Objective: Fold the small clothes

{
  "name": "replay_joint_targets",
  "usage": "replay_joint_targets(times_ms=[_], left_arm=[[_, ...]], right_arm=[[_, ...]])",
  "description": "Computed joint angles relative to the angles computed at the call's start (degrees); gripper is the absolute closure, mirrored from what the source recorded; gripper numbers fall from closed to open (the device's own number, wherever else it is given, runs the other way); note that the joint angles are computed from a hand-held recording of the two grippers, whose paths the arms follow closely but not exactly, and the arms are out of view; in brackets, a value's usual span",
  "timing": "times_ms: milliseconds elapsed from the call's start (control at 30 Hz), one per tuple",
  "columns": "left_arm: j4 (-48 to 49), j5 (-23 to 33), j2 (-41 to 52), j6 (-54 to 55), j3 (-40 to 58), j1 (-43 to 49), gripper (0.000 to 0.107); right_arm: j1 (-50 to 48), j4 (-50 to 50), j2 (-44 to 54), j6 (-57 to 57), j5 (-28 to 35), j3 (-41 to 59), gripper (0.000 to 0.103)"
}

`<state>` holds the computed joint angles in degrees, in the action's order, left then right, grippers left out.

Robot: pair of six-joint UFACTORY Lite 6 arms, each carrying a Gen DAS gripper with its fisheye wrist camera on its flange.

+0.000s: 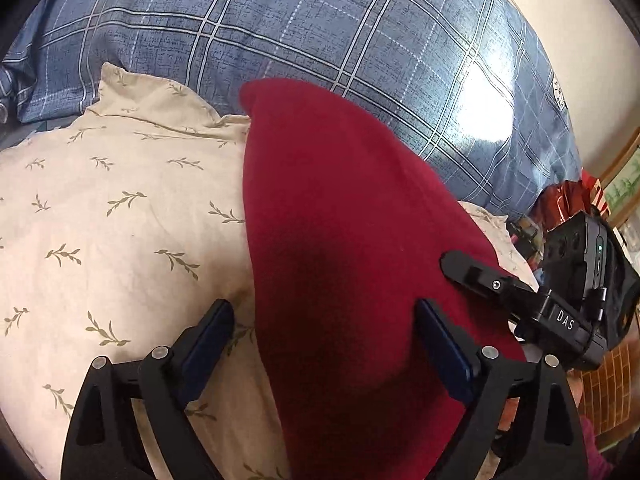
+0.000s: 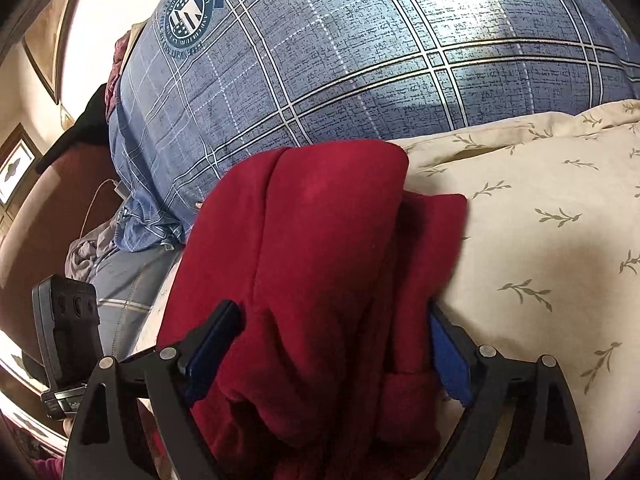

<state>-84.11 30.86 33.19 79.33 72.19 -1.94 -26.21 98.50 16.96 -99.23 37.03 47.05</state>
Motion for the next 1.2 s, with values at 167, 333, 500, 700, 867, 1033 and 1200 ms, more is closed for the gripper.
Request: replay_joint_targets(times_ms=[167,333,500,700,867,1033,1200], left_arm=[[-0.14,-0.27,-1.33,0.29,-1.62,-0.14,0.014],[4.46,-0.45,-1.23,-4.83,-0.21,-0.49,0.013],[12.69,-0.31,1.56,-13.83,4.96,-1.66,0.010],[11.59,1.79,2.14,-11.51,5.78,-1.67,0.038],[9.81,2.64,-0.05,-8.53,3.86,-0.57,0.055],[10.37,3.81,-5.55,-6.04,-1.20,0.92,0.061],[15.64,8.29,-17.53,-5.00,-11.82,7.28,0.061]], right_arm=[[0.05,1.25,-0.43,-1.06,-0.26,-0.76,0.013],[1.80,2.16,-1.76,-0.03,-3.27,-1.17,0.016],[3.14,2.06,-1.90,0.47,-5.63,-0.76,0.023],[3.48,3.14,-3.89,-0.55,-6.23,-2.06,0.042],[5.54,5.82,-7.88,-3.34,-8.95,-4.32,0.049],[7.01,4.01,-15.09,-0.29,-9.59,-8.50,0.054],[9.20,-8.72,-26.46,15.70,-8.65,-15.42,0.055]])
